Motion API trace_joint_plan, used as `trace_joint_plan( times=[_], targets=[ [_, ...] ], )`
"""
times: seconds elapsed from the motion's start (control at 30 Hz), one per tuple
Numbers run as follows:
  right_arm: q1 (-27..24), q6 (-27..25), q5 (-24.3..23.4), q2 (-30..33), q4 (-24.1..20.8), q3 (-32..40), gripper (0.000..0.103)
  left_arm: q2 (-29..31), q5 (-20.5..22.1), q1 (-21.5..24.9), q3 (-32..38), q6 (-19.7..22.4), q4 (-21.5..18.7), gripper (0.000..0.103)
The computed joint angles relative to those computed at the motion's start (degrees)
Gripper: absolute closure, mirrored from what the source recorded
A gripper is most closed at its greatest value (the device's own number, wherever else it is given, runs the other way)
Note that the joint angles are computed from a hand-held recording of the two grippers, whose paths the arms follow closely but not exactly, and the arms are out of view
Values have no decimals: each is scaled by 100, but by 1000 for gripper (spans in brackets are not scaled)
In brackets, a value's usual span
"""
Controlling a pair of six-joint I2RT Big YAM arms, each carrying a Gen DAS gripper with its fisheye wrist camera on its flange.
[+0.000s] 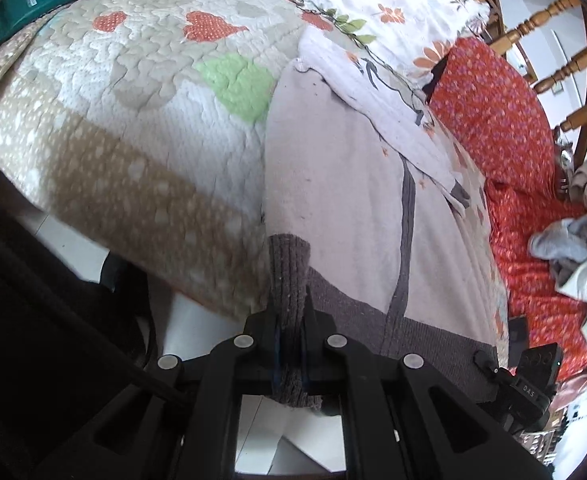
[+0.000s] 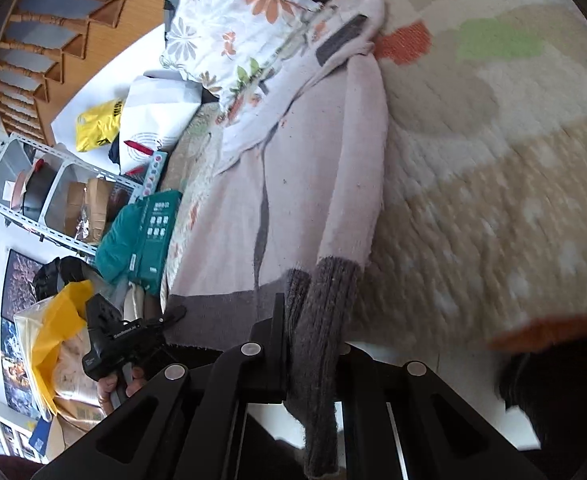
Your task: Fold small clothes
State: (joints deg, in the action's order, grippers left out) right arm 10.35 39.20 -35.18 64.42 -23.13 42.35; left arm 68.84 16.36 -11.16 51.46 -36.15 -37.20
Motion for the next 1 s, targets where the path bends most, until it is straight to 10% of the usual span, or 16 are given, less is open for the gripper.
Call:
trace_joint_plan(
  times=[0.3, 0.5, 1.0],
  targets=[
    [156, -693, 281, 341, -754, 873, 96, 176, -3, 223, 422, 221, -35, 97],
    [-47, -1296, 725, 1390, -1110, 2551, 96, 1459, -238, 399, 2001, 385, 36, 97],
    [-498, -859, 808, 4412, -1948, 5796, 93, 4682, -458, 471, 5959, 155, -993, 96]
  ],
)
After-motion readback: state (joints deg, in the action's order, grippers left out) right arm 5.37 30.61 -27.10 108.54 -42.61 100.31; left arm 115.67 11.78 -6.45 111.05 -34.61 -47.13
